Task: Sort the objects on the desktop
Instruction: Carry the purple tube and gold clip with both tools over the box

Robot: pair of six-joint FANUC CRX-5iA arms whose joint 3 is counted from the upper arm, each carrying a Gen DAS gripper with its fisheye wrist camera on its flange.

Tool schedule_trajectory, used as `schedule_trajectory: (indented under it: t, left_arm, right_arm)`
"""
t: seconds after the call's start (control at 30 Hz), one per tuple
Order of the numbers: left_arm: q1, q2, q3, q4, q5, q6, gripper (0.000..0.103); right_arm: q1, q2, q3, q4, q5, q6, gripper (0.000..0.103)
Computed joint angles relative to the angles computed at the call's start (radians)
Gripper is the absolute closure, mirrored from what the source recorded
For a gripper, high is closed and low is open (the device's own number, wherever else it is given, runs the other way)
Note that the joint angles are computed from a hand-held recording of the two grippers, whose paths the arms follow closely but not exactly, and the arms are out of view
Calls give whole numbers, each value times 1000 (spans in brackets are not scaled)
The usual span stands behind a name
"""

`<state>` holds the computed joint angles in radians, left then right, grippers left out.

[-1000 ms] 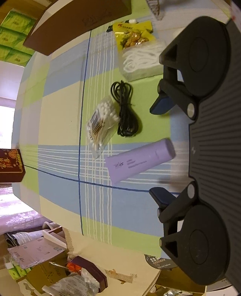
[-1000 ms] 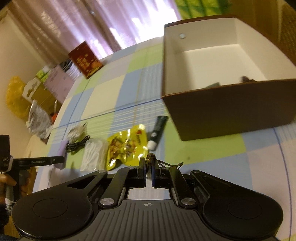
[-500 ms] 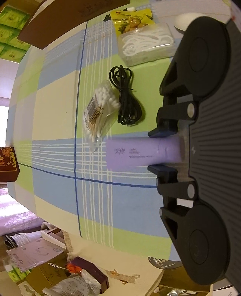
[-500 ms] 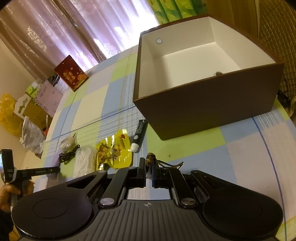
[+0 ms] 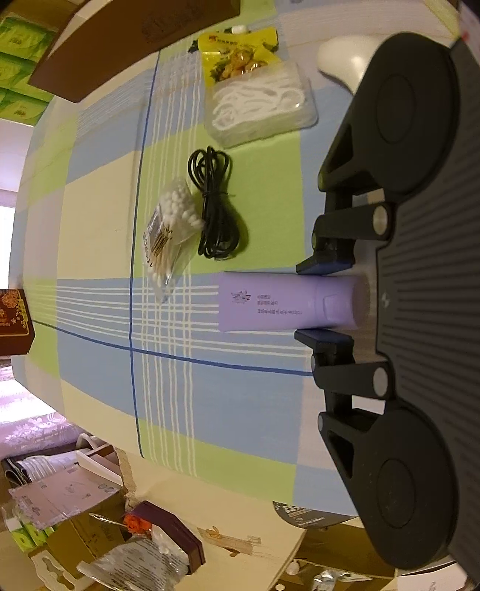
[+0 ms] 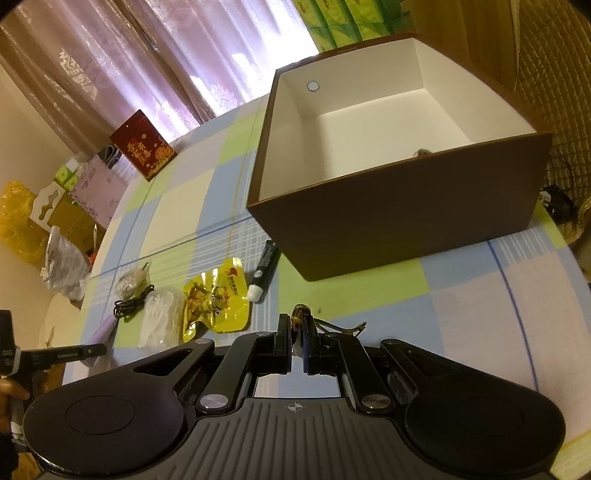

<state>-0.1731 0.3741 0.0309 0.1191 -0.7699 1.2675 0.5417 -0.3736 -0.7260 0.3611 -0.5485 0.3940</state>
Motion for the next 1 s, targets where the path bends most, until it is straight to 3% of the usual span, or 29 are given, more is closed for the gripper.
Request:
schedule_trajectory:
  t: [0.3, 0.57, 0.67, 0.9, 1.0]
  left_arm:
    - [-10, -91, -74, 0, 7, 36, 78]
    - [-20, -123, -118, -47, -37, 111, 77]
    - [-21, -125, -120, -66, -24, 148, 76]
    - [-26, -76, -88, -80, -12, 124, 70]
    - [-16, -71, -92, -48, -3, 84, 73]
  right_arm:
    - [-35, -55, -12, -86, -22, 117, 101]
    - [-67, -80, -5, -162, -56, 216, 101]
    - [-67, -84, -5, -168, -66, 222, 101]
    - [-46, -101, -23, -135, -76, 167, 101]
    - [-37, -104, -30, -119, -75, 138, 101]
